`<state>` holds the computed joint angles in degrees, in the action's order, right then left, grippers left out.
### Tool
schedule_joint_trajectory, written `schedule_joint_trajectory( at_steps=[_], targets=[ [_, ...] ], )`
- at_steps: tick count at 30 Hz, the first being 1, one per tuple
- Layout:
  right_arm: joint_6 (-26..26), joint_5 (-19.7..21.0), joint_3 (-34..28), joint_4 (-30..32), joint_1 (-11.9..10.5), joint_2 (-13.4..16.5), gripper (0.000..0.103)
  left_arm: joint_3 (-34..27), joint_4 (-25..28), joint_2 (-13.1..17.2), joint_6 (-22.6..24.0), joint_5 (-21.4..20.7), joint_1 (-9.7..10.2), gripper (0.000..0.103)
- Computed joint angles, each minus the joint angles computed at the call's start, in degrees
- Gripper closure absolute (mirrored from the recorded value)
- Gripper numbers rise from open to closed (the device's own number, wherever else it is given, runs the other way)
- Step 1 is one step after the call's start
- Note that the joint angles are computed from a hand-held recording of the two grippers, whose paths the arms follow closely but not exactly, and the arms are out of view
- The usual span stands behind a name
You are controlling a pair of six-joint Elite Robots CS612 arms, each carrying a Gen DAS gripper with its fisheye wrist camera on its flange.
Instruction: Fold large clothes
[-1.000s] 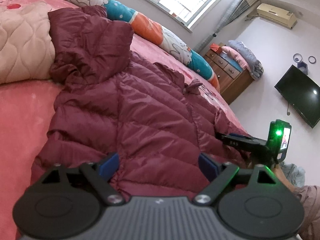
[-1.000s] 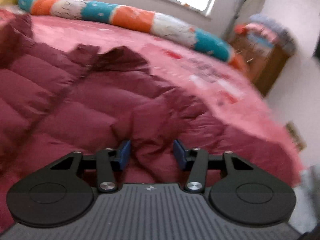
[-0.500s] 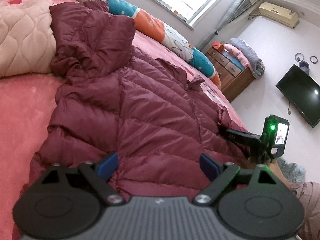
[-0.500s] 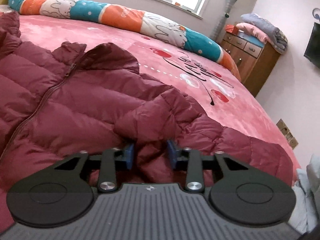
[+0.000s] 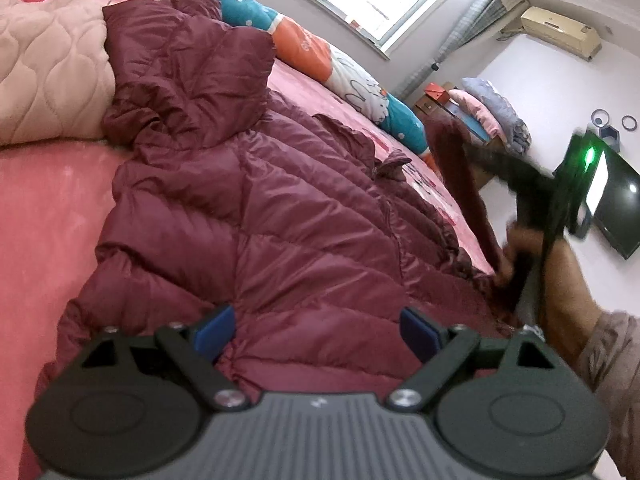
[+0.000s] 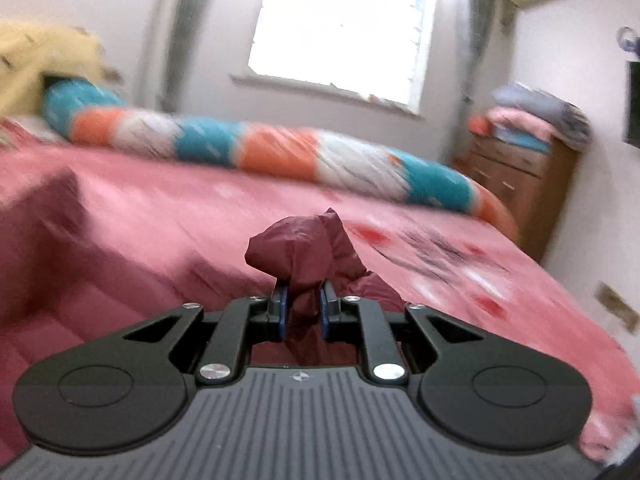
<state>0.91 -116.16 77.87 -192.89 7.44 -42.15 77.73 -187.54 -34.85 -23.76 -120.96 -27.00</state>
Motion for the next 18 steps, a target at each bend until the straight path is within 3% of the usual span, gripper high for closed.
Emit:
schedule_joint_trajectory(
  at_steps=[8,14,18],
  targets=[
    [4.2,19.7,-8.7,-2.6,1.2,4.6,0.086,-0.2,0.1,0.2,-0.5,-0.4,0.07,0.013],
    [9.9,27.2,-10.4,5.6,0.9,6.4,0.086,-0.3,0.1,0.2,-1.1,-0.6,0.14,0.013],
    [12.5,28.3,-10.2,11.1,0.5,6.9,0.084,-0.3,0.1,0.3,-0.9,-0.5,0.1,0.013]
  ],
)
